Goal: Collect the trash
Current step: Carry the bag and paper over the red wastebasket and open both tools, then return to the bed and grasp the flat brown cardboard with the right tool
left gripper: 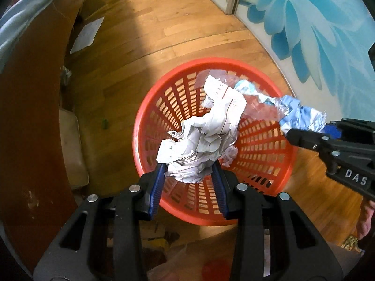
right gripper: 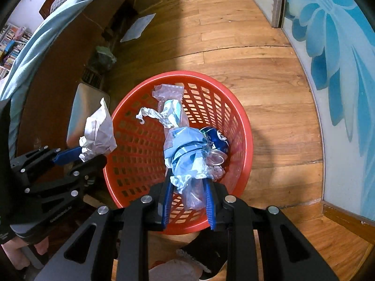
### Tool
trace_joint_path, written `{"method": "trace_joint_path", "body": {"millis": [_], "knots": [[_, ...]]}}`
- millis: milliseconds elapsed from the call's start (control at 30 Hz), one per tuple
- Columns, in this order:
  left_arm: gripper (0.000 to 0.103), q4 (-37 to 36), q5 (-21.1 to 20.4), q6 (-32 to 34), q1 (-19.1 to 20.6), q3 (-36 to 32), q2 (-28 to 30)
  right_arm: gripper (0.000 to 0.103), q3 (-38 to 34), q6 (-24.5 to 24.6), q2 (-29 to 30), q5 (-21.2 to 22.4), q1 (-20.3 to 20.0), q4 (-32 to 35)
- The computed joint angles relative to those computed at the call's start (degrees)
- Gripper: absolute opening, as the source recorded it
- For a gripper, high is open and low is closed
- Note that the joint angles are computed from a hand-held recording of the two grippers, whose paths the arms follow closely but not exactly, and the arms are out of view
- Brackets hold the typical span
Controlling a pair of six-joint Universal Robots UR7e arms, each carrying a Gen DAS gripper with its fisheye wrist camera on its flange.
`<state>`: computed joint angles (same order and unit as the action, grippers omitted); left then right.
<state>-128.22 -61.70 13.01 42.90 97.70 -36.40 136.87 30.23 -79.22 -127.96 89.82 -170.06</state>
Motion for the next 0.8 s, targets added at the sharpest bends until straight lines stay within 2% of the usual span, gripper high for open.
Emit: {"method": "trace_joint_path", "body": {"millis": [233,300,333,367,400,600,800], "knots": [[0.042,1.0,-1.0,-1.0,-0.5,-0.1,-0.8,0.027,-1.4,1.3,-0.4,-2.0,1.7,3.2],[0.049,1.4,-0.9,-1.1,-0.7,-0.3,-0.8,0.034,-1.2,2.4,-0.8,-1.7,1.4,3.5],[0.061,1.5,-0.8,-1.4,-0.7,-0.4,-0.9,0.040,-1.1,3.1,-1.1,-2.2,1.5,3.8],[0.065,1.5,-0.8,-1.6,-0.7,-0.4,-1.0,0.050,-1.1,3.5,-1.2,-3.1,1.7,4.0],[0.065,1.6,-0.6,-1.8,-0.8,-0.5,-1.0,0.054,-1.0,4.2,-1.5,-4.1,2.0,4.4],[0.065,2.8,-1.1,-3.1,-0.9,-1.6,-1.7,0.054,-1.2,6.7,-3.8,-5.8,3.4,7.1],[0.065,3.3,-2.6,-2.8,-1.1,-1.7,-5.0,0.054,-4.8,9.7,-6.0,-9.4,9.1,13.6]]}}
